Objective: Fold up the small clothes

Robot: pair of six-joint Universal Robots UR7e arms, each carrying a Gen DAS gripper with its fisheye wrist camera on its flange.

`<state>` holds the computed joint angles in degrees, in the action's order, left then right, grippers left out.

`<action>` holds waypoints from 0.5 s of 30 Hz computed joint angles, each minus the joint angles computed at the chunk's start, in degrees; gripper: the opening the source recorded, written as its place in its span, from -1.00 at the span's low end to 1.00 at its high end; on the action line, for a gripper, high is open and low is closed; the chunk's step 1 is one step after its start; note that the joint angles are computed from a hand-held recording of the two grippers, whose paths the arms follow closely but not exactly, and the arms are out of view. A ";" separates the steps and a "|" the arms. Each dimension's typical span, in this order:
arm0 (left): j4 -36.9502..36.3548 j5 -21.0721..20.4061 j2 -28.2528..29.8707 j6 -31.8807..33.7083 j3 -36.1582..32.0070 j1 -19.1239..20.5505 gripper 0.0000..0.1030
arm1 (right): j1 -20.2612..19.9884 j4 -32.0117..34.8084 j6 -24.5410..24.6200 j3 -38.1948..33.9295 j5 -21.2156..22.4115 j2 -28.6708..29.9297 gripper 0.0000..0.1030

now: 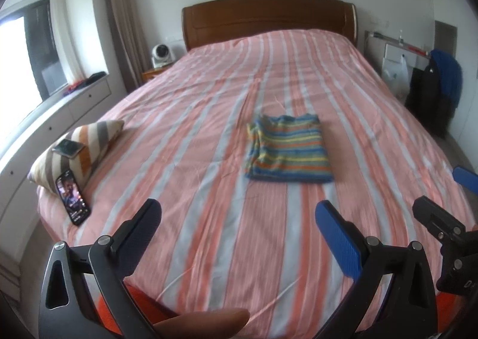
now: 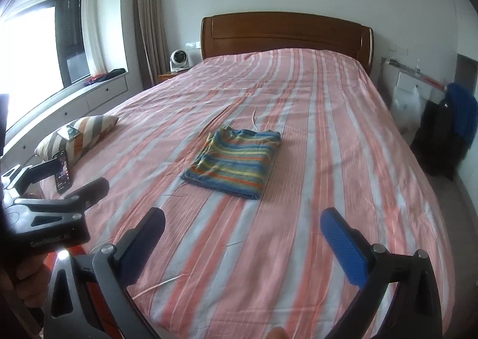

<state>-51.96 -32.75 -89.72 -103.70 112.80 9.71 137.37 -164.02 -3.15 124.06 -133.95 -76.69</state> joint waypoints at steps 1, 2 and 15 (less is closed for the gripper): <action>0.70 -0.02 0.21 -0.52 -0.24 -0.08 0.99 | -0.08 0.45 0.37 -0.08 0.12 -0.10 0.99; 1.00 -0.06 0.24 -0.79 -0.31 -0.10 0.99 | -0.18 0.76 0.47 -0.18 0.32 -0.14 0.99; -1.04 -1.02 -0.61 0.77 0.20 0.42 1.00 | 0.54 0.76 -0.96 -0.68 -2.16 1.17 0.99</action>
<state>-53.00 -33.78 -90.34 -102.93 113.01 10.13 137.91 -163.25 -4.11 123.38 -136.11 -75.53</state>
